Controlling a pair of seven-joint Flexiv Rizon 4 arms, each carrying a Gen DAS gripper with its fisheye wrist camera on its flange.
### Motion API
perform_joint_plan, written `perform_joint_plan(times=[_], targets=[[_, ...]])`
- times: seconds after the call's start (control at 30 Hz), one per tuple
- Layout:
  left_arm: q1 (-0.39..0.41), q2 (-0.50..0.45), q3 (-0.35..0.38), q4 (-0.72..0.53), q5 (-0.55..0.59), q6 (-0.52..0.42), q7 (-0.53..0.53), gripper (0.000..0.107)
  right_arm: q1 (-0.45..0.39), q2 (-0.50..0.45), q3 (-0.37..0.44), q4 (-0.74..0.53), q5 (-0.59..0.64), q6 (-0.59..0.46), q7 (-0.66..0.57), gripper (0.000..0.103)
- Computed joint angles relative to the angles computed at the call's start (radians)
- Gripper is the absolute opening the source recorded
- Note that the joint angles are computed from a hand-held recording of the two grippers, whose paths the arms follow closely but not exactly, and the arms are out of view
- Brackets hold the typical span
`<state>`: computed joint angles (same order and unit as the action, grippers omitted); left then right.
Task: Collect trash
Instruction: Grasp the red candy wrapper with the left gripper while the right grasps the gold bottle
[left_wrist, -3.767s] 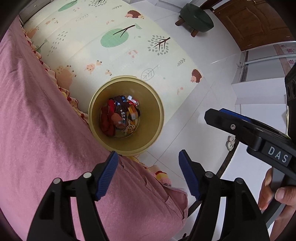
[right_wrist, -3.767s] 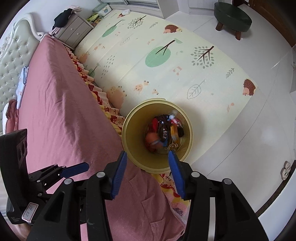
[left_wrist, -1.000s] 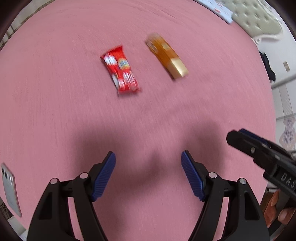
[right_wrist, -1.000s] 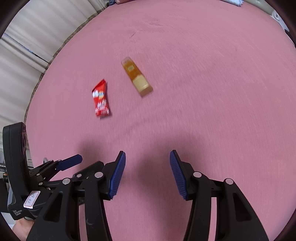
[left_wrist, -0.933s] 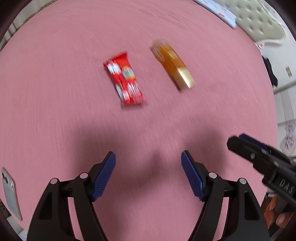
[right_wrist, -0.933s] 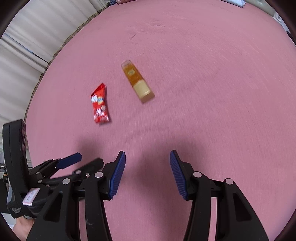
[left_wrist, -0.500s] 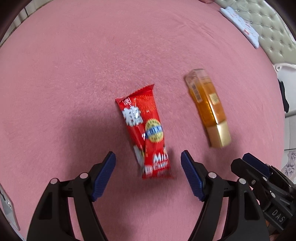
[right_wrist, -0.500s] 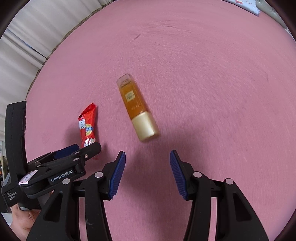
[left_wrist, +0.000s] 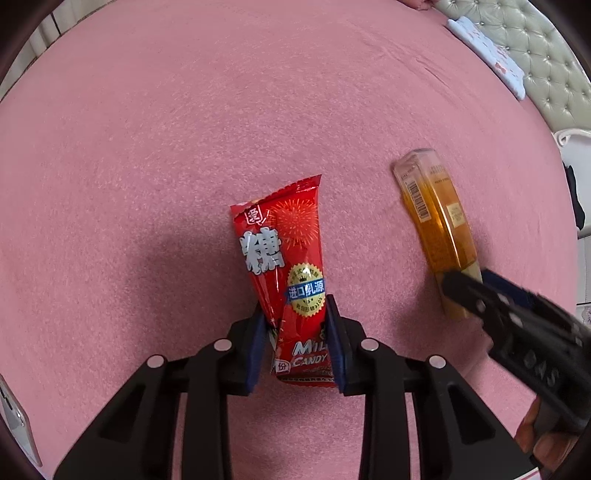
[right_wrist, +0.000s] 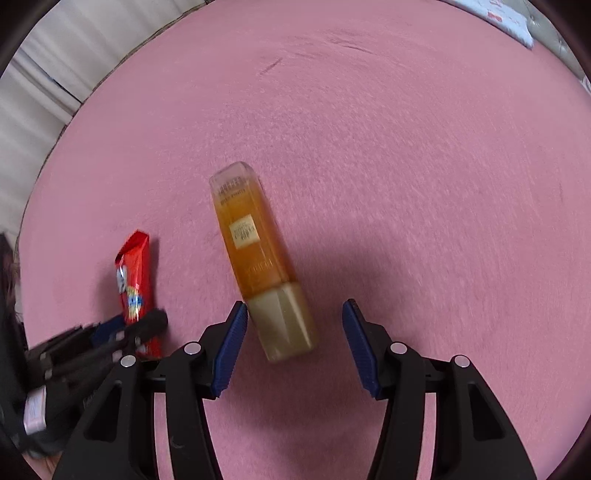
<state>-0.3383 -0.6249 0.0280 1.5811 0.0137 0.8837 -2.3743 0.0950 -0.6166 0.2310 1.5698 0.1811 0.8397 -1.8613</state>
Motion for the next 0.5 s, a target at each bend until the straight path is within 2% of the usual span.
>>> perform_joint_plan(times=[0.2, 0.23, 0.27, 0.3, 0.5], targets=[[0.001, 0.005, -0.004, 0.013, -0.012, 0.006, -0.01, 0.03, 0.05, -0.025, -0.021, -0.01, -0.057, 0.044, 0.052, 0.051], [-0.003, 0.005, -0.001, 0.01, -0.006, 0.001, -0.013, 0.03, 0.051, -0.028, -0.02, -0.011, -0.061, 0.046, 0.056, 0.047], [0.001, 0.002, 0.001, 0.005, -0.004, -0.001, -0.008, 0.03, 0.05, -0.026, -0.019, -0.006, -0.064, 0.05, 0.06, 0.036], [0.0, -0.001, 0.002, 0.0, -0.001, -0.001, -0.007, 0.03, 0.049, -0.023, -0.018, -0.003, -0.064, 0.047, 0.069, 0.036], [-0.013, 0.026, -0.009, 0.071, -0.01, 0.087, -0.042, 0.029, -0.019, 0.041, 0.019, 0.077, 0.011, 0.005, 0.031, 0.035]])
